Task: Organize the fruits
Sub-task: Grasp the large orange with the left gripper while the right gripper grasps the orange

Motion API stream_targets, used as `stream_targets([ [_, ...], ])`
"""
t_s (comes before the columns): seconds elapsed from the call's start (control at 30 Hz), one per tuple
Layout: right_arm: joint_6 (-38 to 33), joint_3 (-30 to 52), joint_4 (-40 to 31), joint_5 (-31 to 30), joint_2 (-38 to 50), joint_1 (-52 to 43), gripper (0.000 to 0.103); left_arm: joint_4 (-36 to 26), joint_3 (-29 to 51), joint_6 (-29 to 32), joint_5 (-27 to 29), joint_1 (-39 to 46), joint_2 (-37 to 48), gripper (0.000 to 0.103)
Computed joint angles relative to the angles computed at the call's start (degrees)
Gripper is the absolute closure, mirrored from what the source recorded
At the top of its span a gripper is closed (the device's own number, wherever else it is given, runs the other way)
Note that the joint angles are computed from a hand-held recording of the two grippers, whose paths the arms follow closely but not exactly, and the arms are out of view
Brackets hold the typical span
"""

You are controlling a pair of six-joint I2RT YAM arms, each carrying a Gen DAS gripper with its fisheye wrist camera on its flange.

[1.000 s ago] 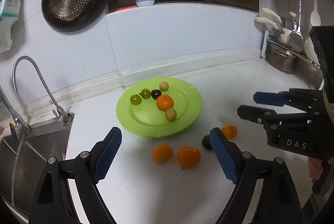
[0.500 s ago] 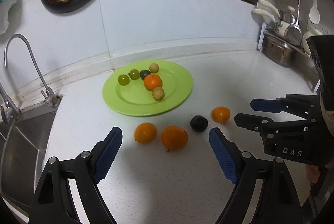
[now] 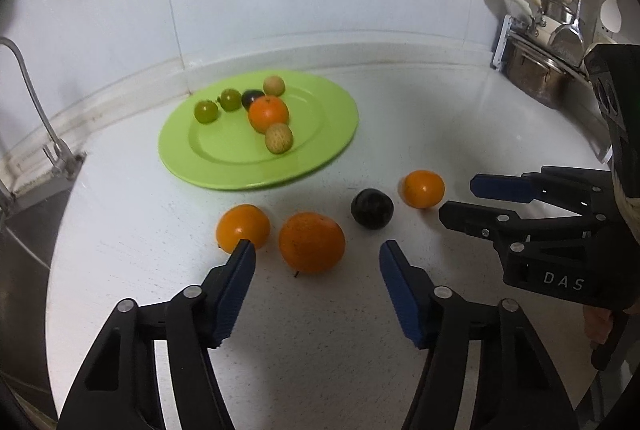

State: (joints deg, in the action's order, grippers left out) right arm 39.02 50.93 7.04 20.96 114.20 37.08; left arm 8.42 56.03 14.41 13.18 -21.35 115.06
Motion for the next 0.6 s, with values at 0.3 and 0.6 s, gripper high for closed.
stream_targets([
  [0.3, -2.86, 2.17, 1.88, -4.27, 3.43, -2.75, 0.057, -2.14, 4.59, -0.4, -0.48, -0.57, 3.84, 0.045],
  [0.6, -4.25, 4.38, 2.86, -7.24, 6.26, -5.0, 0.064, -5.83, 8.53, -1.35, 0.69, -0.62, 6.79, 0.054],
])
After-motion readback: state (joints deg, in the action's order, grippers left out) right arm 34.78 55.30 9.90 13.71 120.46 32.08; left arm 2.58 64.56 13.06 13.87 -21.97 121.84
